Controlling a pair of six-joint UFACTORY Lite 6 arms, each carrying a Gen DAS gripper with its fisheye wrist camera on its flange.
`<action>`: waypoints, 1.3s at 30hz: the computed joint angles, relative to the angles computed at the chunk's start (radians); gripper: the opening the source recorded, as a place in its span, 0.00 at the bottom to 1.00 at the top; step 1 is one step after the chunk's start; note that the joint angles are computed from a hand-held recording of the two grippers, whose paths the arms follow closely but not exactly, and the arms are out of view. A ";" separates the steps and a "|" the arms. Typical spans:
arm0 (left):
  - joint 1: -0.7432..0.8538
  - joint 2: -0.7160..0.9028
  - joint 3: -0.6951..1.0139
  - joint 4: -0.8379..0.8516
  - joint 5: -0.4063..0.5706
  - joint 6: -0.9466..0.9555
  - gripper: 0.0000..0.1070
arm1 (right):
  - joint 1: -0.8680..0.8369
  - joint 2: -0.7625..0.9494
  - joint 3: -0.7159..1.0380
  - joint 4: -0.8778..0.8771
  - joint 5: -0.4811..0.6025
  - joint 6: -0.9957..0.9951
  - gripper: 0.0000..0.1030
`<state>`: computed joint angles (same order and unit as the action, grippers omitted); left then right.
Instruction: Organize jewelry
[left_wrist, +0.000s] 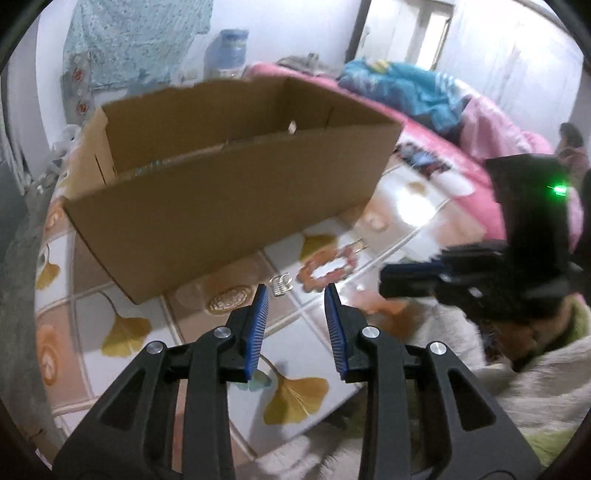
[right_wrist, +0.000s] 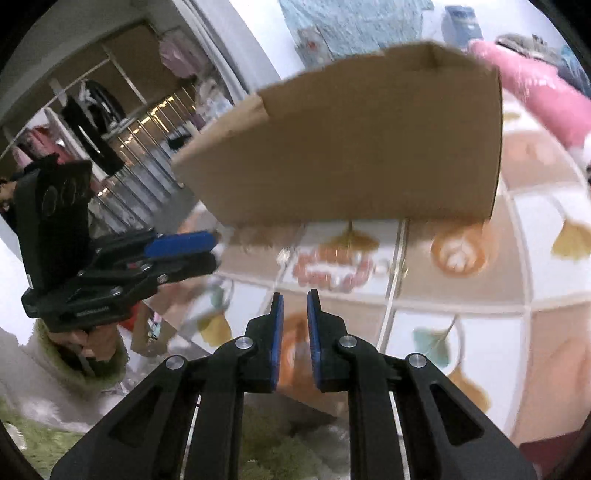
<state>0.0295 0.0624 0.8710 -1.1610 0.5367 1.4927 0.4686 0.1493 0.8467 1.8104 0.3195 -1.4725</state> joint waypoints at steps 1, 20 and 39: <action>-0.021 0.024 0.007 -0.006 -0.034 0.002 0.27 | 0.006 0.020 0.004 0.041 0.008 -0.030 0.13; -0.141 0.231 0.143 0.130 -0.203 -0.141 0.06 | 0.072 0.115 0.084 0.251 -0.048 -0.253 0.13; -0.015 0.136 0.019 0.057 -0.145 -0.053 0.05 | 0.178 0.227 0.234 0.285 -0.172 -0.339 0.13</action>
<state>0.0147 0.1984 0.8896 -1.1041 0.3917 1.4393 0.6468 0.3768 1.0802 2.0954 0.1475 -1.8111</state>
